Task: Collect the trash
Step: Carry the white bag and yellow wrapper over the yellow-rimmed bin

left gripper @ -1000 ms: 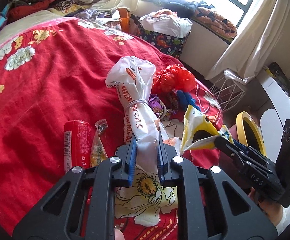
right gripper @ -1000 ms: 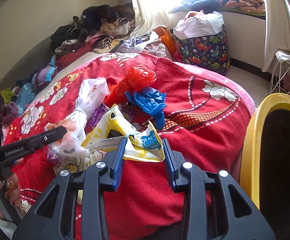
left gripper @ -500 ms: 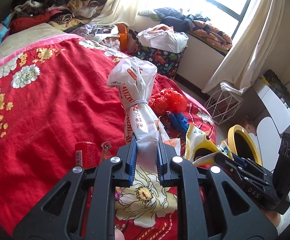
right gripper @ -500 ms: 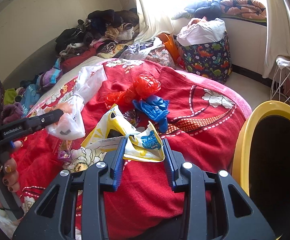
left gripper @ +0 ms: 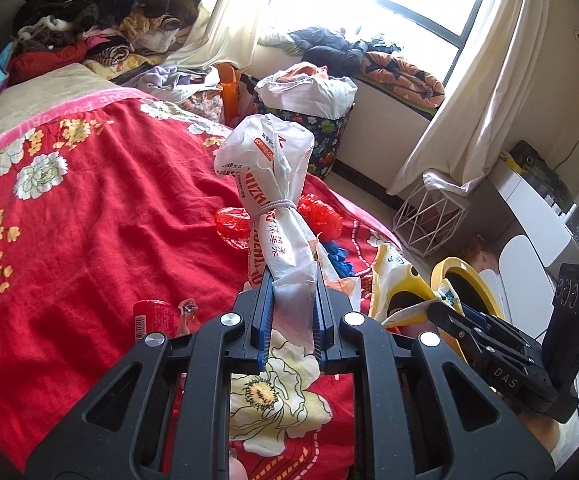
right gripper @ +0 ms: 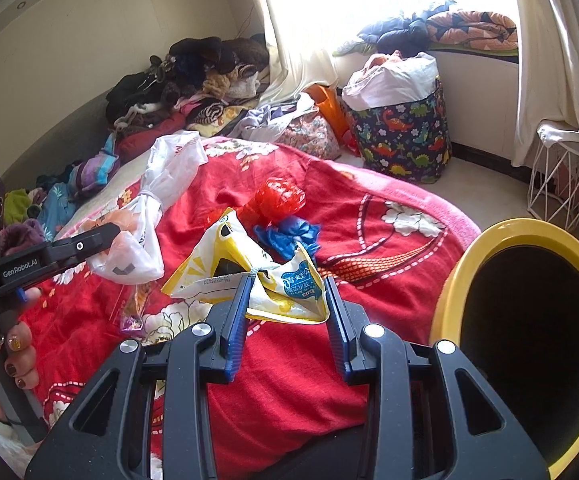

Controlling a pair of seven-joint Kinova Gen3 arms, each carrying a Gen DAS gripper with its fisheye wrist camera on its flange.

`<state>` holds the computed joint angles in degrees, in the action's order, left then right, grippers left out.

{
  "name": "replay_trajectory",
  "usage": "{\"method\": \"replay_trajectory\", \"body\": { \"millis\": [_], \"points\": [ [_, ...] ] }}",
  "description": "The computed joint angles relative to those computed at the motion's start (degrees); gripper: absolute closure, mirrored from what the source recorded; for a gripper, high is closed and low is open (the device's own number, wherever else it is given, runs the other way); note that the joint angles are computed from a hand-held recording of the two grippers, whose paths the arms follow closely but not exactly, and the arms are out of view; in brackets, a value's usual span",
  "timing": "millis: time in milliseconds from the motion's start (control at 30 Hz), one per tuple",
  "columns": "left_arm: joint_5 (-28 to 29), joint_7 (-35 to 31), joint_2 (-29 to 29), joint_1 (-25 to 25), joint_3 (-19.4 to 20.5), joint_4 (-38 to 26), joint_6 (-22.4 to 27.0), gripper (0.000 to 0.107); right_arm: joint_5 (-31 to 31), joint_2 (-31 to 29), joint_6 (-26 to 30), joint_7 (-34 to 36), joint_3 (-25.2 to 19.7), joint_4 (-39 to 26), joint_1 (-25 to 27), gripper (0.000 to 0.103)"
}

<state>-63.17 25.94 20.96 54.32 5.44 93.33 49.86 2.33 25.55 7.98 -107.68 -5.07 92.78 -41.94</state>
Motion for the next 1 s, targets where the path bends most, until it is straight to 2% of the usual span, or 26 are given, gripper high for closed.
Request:
{"method": "replay_trajectory", "body": {
  "millis": [500,1000],
  "points": [
    [-1.0,-2.8,0.9,1.5,0.2,-2.9,1.1,0.096,-0.2,-3.0,-3.3,-2.3,4.6,3.7,-2.0,0.069],
    [-0.5,-8.4,2.8,3.6,-0.7,-7.4,1.3,0.096,-2.5,-6.0,-7.2,-3.0,9.7,8.0,-4.4,0.069]
  ]
}}
